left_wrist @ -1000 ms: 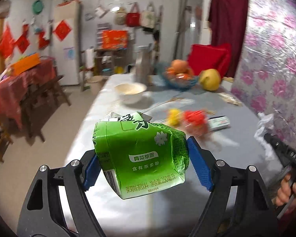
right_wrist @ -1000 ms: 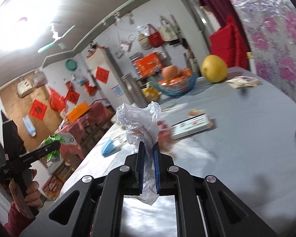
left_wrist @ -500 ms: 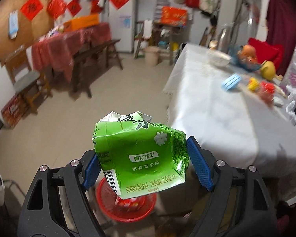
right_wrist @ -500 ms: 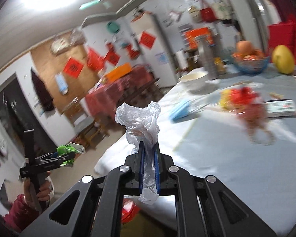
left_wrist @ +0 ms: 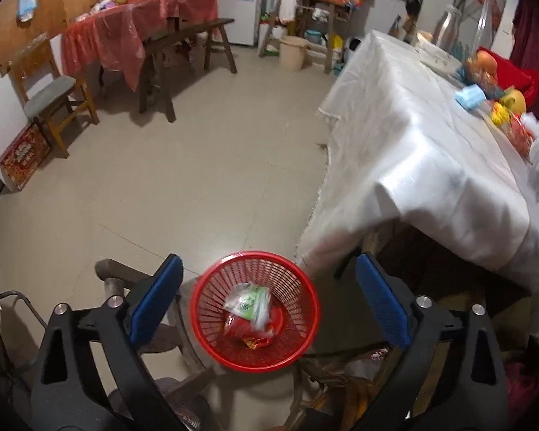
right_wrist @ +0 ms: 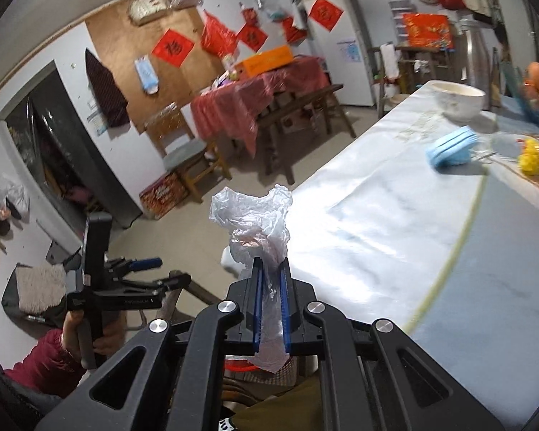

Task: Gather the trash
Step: 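Drop the green packet and plastic bag into the red wastebasket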

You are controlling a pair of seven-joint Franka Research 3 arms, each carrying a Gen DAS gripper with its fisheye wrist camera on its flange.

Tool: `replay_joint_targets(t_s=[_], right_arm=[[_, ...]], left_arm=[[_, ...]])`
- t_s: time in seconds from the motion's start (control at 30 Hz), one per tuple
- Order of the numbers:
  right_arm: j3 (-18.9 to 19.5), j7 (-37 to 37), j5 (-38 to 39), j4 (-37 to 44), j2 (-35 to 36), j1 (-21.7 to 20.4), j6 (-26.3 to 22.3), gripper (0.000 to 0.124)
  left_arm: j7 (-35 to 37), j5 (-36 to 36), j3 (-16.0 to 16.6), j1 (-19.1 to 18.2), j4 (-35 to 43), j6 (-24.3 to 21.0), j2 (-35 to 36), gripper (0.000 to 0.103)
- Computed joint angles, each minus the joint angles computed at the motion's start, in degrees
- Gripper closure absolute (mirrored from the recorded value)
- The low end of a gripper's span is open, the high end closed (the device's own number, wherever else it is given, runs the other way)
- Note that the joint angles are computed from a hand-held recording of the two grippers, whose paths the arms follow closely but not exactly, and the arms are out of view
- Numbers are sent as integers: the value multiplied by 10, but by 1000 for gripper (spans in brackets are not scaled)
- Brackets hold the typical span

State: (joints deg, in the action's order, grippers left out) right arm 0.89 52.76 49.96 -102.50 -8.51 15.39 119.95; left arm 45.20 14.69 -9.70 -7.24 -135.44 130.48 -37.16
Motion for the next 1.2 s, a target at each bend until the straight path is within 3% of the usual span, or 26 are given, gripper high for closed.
replay_joint_targets(t_s=[0.33, 0.6, 0.67, 0.7, 0.73, 0.8, 1.2], right_arm=[[31, -8, -29, 31, 30, 30, -47, 114], [69, 4, -98, 86, 98, 71, -80, 113], [78, 18, -120, 107, 123, 83, -87, 110], [81, 22, -127, 116, 134, 87, -90, 102], [83, 27, -131, 125, 145, 89, -94, 86], [86, 35, -129, 133, 154, 94, -91, 80], [68, 12, -99, 103, 116, 69, -43, 79]], left_arm=[[-58, 73, -16, 52, 10, -46, -40, 7], [-72, 96, -8, 61, 6, -56, -61, 7], [-72, 97, -5, 62, 4, -57, -65, 7], [-73, 97, -4, 62, 2, -56, -67, 7], [-75, 95, -2, 63, 0, -56, -70, 7], [-77, 93, 0, 63, -1, -56, -73, 7], [-74, 97, -6, 62, 9, -57, -69, 7]])
